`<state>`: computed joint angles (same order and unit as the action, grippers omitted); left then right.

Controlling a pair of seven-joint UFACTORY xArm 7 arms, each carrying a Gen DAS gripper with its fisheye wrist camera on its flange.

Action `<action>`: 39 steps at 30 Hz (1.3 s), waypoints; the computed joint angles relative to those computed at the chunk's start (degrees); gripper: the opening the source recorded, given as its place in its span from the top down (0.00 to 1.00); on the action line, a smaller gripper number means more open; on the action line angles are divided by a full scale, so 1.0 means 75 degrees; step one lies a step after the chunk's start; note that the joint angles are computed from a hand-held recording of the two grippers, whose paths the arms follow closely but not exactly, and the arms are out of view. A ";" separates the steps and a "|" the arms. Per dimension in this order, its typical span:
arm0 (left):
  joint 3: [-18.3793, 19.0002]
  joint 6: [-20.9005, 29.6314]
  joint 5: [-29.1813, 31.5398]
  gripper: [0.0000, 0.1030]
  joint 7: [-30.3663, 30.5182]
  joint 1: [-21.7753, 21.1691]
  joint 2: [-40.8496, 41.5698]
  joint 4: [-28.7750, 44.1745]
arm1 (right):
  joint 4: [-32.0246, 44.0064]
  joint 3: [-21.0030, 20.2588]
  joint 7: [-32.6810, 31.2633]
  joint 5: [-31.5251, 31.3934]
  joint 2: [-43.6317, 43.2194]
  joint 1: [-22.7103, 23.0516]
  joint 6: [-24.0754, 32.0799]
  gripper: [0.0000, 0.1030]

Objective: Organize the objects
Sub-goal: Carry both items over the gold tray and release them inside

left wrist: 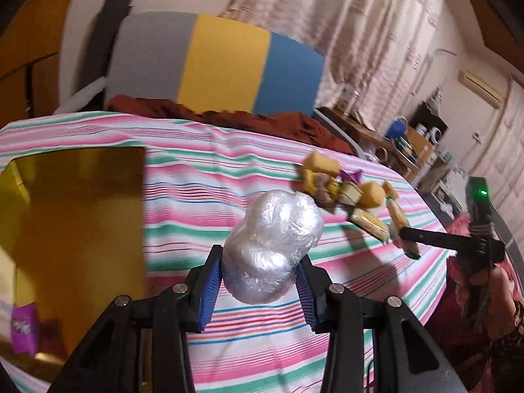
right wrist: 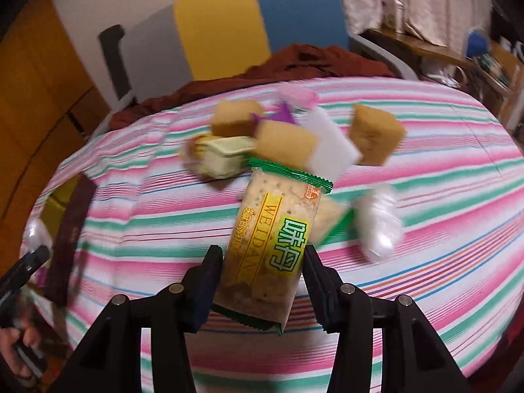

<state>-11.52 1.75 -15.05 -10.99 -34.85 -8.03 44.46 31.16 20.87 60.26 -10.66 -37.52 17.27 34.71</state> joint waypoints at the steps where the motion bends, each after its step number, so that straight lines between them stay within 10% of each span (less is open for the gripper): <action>1: 0.0062 0.0026 -0.0047 0.59 0.0004 0.0023 -0.0106 -0.0099 | 0.0156 0.0073 0.0028 0.0003 0.0170 0.0022 -0.0130 0.51; 17: 0.0439 0.1407 0.0901 0.59 -0.0795 0.1758 -0.0926 -0.0759 | 0.4222 0.1473 0.1518 -0.2400 0.4826 0.0753 -0.1613 0.51; 33: 0.0381 0.1795 0.1872 0.57 -0.1276 0.2647 -0.0457 -0.0639 | 0.8472 0.0030 0.0983 -0.3437 0.8644 0.3445 -0.0317 0.51; 39: 0.0328 0.1868 0.2187 0.36 -0.1734 0.2774 -0.0562 -0.0676 | 0.8791 -0.0485 0.0601 -0.2984 0.8904 0.3939 -0.0198 0.51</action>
<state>-9.06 15.77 1.35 -23.99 -14.05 -12.24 39.38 97.10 17.23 64.76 -33.04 29.26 46.81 33.23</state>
